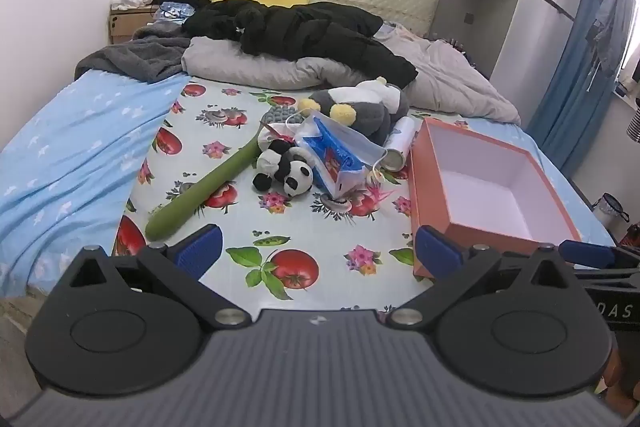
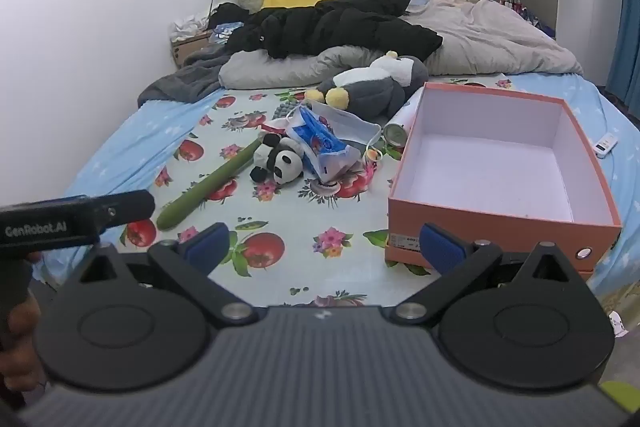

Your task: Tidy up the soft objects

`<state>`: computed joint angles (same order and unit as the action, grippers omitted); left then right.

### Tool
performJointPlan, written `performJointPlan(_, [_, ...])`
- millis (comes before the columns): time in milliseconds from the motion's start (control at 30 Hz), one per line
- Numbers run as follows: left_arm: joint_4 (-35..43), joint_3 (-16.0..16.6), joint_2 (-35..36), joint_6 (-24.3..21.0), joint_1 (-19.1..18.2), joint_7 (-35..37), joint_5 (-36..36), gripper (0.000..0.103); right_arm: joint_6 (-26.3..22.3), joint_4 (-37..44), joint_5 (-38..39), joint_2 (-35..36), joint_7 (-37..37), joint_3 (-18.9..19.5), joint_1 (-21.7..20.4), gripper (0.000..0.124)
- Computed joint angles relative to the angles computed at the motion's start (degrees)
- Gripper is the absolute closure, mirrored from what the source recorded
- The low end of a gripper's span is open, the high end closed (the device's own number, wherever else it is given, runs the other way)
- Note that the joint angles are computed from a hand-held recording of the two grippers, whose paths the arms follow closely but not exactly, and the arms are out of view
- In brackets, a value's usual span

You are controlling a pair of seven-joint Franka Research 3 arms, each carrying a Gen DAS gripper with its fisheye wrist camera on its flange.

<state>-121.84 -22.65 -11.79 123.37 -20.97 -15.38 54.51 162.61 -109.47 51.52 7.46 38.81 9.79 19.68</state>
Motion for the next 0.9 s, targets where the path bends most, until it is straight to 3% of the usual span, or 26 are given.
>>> performJointPlan(167, [-0.2, 0.1, -0.2, 0.4, 0.0, 0.1, 0.1, 0.0, -0.5, 0.1, 3.8, -0.1, -2.4, 0.4, -0.5, 0.021])
performJointPlan(200, [-0.3, 0.1, -0.3, 0.5, 0.0, 0.2, 0.1, 0.0, -0.3, 0.1, 0.3, 0.0, 0.2, -0.2, 0.2, 0.021])
performJointPlan(900, [1.3, 0.3, 1.4, 0.1, -0.3, 1.5, 0.4, 0.0, 0.0, 0.0, -3.1, 0.2, 3.4, -0.2, 0.1, 0.021])
